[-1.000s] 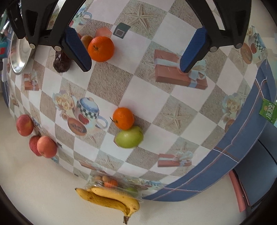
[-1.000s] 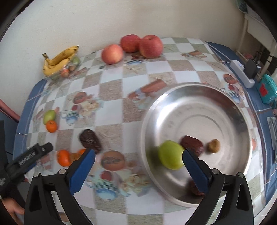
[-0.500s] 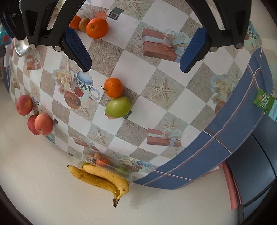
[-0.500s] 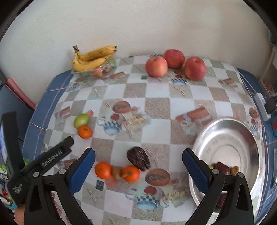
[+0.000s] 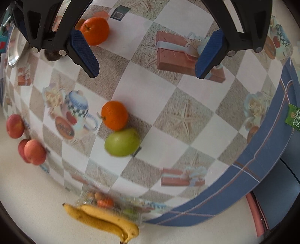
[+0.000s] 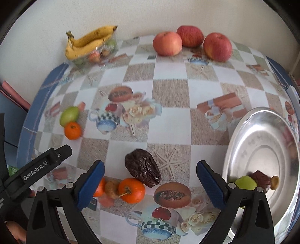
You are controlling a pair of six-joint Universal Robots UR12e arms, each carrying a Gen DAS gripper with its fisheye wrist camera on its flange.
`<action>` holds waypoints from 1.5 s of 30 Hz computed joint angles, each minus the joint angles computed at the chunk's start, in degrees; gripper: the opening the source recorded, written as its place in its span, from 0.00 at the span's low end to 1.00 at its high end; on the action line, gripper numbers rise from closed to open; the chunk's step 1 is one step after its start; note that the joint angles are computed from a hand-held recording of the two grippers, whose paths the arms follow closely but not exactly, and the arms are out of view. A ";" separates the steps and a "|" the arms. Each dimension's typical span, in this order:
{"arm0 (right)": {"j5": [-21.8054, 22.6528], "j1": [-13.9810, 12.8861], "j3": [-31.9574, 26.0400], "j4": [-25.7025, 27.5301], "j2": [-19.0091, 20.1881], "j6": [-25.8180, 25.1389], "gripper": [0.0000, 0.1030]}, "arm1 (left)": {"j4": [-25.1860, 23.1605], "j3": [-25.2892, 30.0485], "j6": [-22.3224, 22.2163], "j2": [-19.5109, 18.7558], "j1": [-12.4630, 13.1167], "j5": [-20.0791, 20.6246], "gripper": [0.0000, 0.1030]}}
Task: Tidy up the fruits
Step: 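Grasp another wrinkled date with the right tool while the left tool grasps a mandarin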
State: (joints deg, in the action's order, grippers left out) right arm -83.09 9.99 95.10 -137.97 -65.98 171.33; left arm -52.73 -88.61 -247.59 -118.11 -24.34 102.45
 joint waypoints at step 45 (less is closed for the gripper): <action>-2.93 -1.20 1.63 6.03 -1.06 3.50 0.37 | 12.31 -0.55 4.57 -1.47 -1.05 -14.53 0.40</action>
State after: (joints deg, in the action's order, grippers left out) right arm -86.02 8.79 96.73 -131.95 -67.04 174.82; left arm -40.42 -89.15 -243.03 -119.57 -25.40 87.92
